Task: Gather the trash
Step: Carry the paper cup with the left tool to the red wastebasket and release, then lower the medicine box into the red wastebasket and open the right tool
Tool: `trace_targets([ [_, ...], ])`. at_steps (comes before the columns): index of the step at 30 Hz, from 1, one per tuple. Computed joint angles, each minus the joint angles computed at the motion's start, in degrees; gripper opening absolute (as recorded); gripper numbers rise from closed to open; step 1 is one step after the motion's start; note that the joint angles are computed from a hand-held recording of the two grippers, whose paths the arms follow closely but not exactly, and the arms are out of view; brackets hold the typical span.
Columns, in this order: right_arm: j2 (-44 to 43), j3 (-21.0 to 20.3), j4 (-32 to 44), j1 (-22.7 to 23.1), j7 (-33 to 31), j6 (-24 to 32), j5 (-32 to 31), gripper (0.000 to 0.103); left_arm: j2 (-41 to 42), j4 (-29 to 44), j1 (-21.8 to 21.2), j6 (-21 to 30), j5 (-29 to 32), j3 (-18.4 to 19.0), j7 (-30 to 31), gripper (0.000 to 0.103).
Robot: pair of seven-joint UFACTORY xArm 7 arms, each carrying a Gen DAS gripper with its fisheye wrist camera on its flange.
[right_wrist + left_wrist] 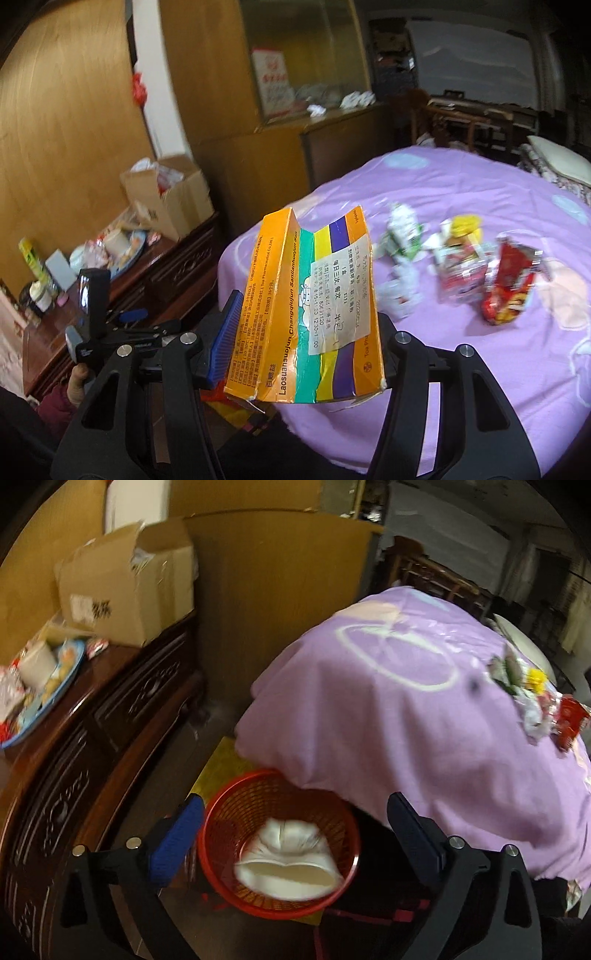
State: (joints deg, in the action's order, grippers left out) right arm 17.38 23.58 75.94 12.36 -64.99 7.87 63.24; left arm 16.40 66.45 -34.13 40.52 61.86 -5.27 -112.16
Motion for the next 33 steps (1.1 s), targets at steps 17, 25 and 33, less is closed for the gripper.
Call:
trace_targets([
  [17, 18.06, -5.09, 18.16, 11.77, 27.96, 16.82, -39.91, 0.059, -5.47, -8.54, 3.13, 10.63, 1.01, -2.24, -7.53, 0.097],
  [25, 29.95, -5.82, 34.97, 16.5, 33.75, 26.86, -47.82, 0.06, -6.26, -12.84, 6.12, 5.39, 1.29, -1.5, -11.63, 0.097],
  [33, 30.72, -6.19, 35.74, 16.59, 35.91, 26.03, -48.14, 0.068, -7.54, -15.42, 7.76, 3.48, 1.85, -1.76, -14.31, 0.097],
])
